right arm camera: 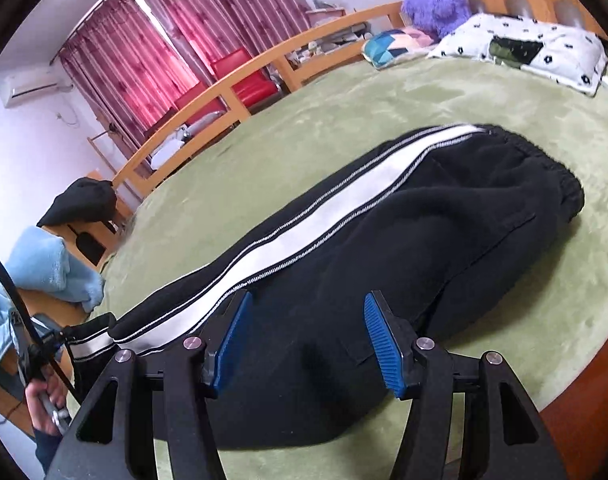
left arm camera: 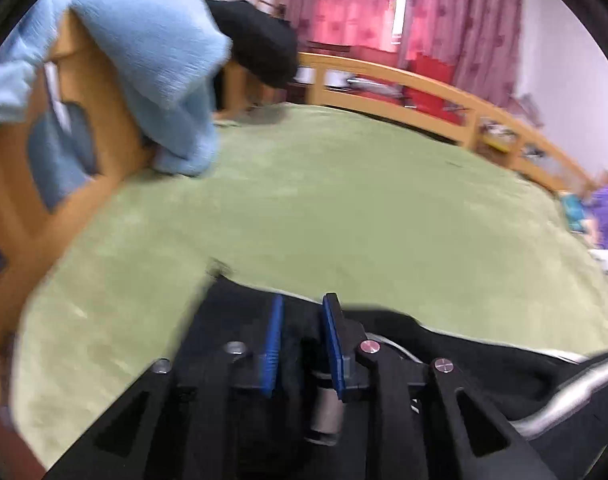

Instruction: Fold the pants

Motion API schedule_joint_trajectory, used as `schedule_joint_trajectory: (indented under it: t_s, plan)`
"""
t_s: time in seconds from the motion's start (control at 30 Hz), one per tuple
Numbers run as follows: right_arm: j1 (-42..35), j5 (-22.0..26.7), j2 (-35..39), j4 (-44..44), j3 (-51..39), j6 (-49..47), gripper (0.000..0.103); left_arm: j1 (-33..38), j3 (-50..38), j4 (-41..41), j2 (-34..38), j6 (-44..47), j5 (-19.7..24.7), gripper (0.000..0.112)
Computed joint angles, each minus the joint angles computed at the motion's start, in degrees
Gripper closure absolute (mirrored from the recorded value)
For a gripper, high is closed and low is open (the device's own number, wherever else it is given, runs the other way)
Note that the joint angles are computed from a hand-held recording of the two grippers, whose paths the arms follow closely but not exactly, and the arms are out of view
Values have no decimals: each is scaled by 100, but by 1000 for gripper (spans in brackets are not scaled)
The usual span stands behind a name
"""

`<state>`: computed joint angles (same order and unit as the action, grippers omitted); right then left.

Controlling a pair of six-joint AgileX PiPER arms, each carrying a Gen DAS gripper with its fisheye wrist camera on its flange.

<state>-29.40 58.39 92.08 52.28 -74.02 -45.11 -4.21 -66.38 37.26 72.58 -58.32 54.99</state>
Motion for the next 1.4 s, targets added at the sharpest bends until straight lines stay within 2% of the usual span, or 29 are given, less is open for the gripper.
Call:
schedule_joint_trajectory:
  t_s: [0.03, 0.07, 0.13, 0.23, 0.33, 0.47, 0.53, 0.6, 0.67, 0.7, 0.73, 0.77, 0.87, 1.0, 1.07, 1.13, 1.2, 1.23, 1.27, 1.4]
  plan:
    - [28, 7, 23, -54, -17, 75, 46, 33, -167, 163, 103, -1, 288, 60]
    - [54, 25, 54, -88, -48, 143, 46, 89, -205, 137, 75, 95, 347, 42]
    - [99, 19, 22, -70, -1, 112, 46, 306, 46, -157, -325, 382, -116, 41]
    - [185, -147, -112, -138, 119, 32, 46, 391, 368, -791, -806, 932, -275, 41]
    - [259, -206, -230, -141, 216, -98, 46, 237, 850, -1008, -1281, 820, -277, 41]
    - [316, -157, -264, -156, 251, -204, 46, 234, 1564, -1677, -2215, 1136, -699, 41]
    - [338, -100, -228, -195, 213, -164, 46, 32, 1748, -2023, -2309, 1370, -897, 38]
    - [317, -8, -168, -192, 152, -80, 46, -430, 1780, -1717, -2003, 1061, -909, 38]
    - [233, 61, -157, -104, 172, -61, 46, -934, 1868, -977, -1428, 264, -1074, 38]
    - [195, 81, -169, -55, 200, -83, 46, -971, 1868, -838, -1151, 72, -1175, 39]
    - [155, 83, -183, -19, 219, -93, 46, -906, 1902, -878, -992, 84, -1382, 52]
    - [143, 62, -200, -16, 237, -86, 46, -816, 1926, -1007, -860, 183, -1583, 83]
    - [130, 4, -196, -31, 252, -24, 46, -398, 1716, -1429, -520, 567, -1731, 89]
    - [171, -53, -98, -118, 158, 138, 46, 147, 1412, -1459, -733, 918, -1651, 89]
    - [193, -90, -68, -209, 117, 186, 46, 751, 1051, -1749, -631, 1478, -1594, 90]
    - [250, -212, -82, -306, 114, 227, 46, 896, 729, -1163, -365, 1193, -1352, 90]
    - [276, -257, -73, -340, 105, 272, 46, 961, 297, -440, 60, 807, -859, 89]
    - [322, -310, -63, -391, 89, 352, 46, 1069, 203, -422, 154, 841, -850, 82]
    - [365, -355, -62, -441, 82, 418, 46, 1260, 154, -634, 197, 1050, -1001, 78]
    - [553, -619, -152, -648, 147, 544, 46, 1659, 155, -2012, -22, 2241, -1319, 75]
